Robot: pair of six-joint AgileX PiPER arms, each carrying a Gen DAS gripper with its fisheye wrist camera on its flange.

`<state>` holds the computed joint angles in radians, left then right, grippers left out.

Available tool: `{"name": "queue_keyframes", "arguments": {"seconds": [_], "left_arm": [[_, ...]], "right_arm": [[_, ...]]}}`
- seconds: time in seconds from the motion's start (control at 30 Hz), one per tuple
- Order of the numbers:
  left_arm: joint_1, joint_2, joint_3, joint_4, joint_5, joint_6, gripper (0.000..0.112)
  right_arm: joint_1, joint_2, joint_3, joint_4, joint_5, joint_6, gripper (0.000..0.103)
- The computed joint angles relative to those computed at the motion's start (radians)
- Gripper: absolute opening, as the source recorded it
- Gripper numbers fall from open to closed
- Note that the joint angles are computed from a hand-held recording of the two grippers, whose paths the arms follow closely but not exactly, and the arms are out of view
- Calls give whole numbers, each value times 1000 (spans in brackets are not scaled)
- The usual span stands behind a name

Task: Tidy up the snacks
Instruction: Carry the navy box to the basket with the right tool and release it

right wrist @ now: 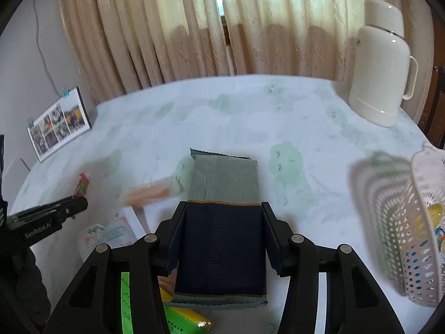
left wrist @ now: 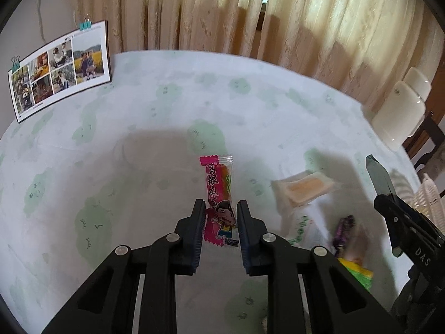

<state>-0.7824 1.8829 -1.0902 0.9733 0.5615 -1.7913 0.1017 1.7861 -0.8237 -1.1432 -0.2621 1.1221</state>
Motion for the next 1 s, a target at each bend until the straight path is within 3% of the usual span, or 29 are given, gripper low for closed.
{"name": "queue_keyframes", "arguments": {"seconds": [0.5, 1.0], "left_arm": [[-67, -1, -17, 52, 46, -44, 20], [-64, 22, -38, 12, 41, -3, 20]], "right_arm": [[-191, -160, 87, 63, -118, -5, 51], [-428, -148, 59, -15, -167, 143, 51]]}}
